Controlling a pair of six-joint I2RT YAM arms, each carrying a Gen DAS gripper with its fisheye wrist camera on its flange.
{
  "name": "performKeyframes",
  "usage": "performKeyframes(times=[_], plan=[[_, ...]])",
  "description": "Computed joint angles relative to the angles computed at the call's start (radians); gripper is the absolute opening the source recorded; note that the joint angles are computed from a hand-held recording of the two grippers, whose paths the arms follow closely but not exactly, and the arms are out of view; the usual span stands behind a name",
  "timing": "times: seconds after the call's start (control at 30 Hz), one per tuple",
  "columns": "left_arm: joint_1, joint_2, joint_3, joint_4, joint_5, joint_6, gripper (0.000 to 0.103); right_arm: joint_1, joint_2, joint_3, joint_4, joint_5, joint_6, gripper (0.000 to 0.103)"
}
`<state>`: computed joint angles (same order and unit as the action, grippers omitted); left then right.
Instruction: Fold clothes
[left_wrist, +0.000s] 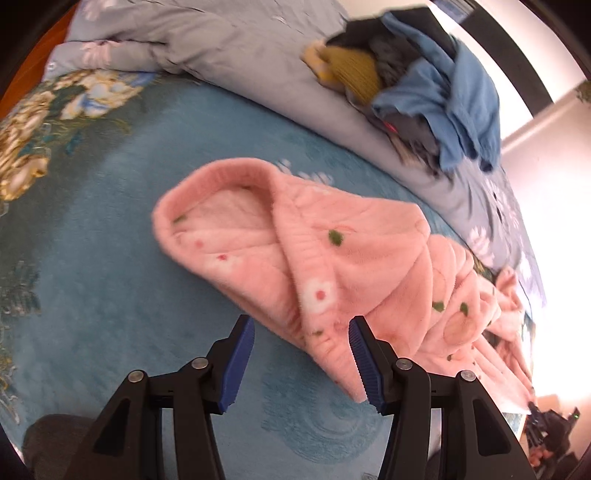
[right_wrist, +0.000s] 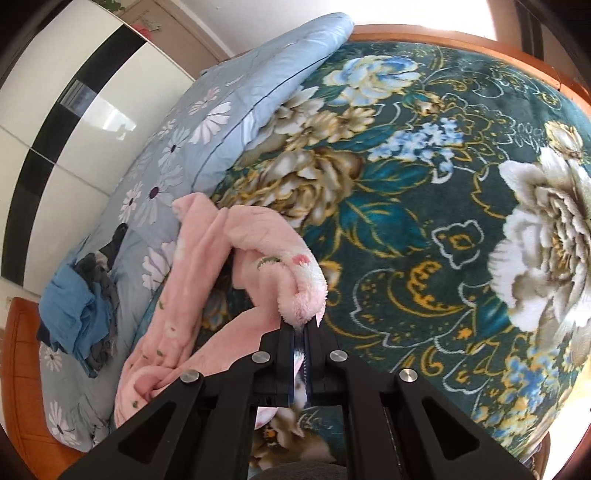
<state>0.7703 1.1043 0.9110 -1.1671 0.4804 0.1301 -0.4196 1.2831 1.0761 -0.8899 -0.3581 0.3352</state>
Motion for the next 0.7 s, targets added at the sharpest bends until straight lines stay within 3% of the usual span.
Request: performKeyframes(times=[0.1,0.3,0.43,0.6,0.7], plan=[[-0.086,-0.003,-0.025,0.04,-0.027,-0.074,0.057,-0.049,0.04,-0.006,0.01,0.016,0.017,0.004],[-0.196,0.058,-0.042,0.123,-0.054,-0.176,0.055,-0.026,0.074,0.01,-0.038,0.019,-0.1,0.006],[-0.209,0.085,-0.048,0.141,-0.037,-0.179,0.055,-0.018,0.073,0.071,-0.121,0.043,-0.159,0.016],[-0.263,0.096,-0.055,0.173,-0.03,-0.176,0.04,0.019,0.02,0.148,-0.15,0.153,-0.179,0.018],[-0.278,0.121,-0.062,0.186,-0.029,-0.167,0.03,0.093,0.104,0.207,-0.103,0.104,-0.142,0.021]])
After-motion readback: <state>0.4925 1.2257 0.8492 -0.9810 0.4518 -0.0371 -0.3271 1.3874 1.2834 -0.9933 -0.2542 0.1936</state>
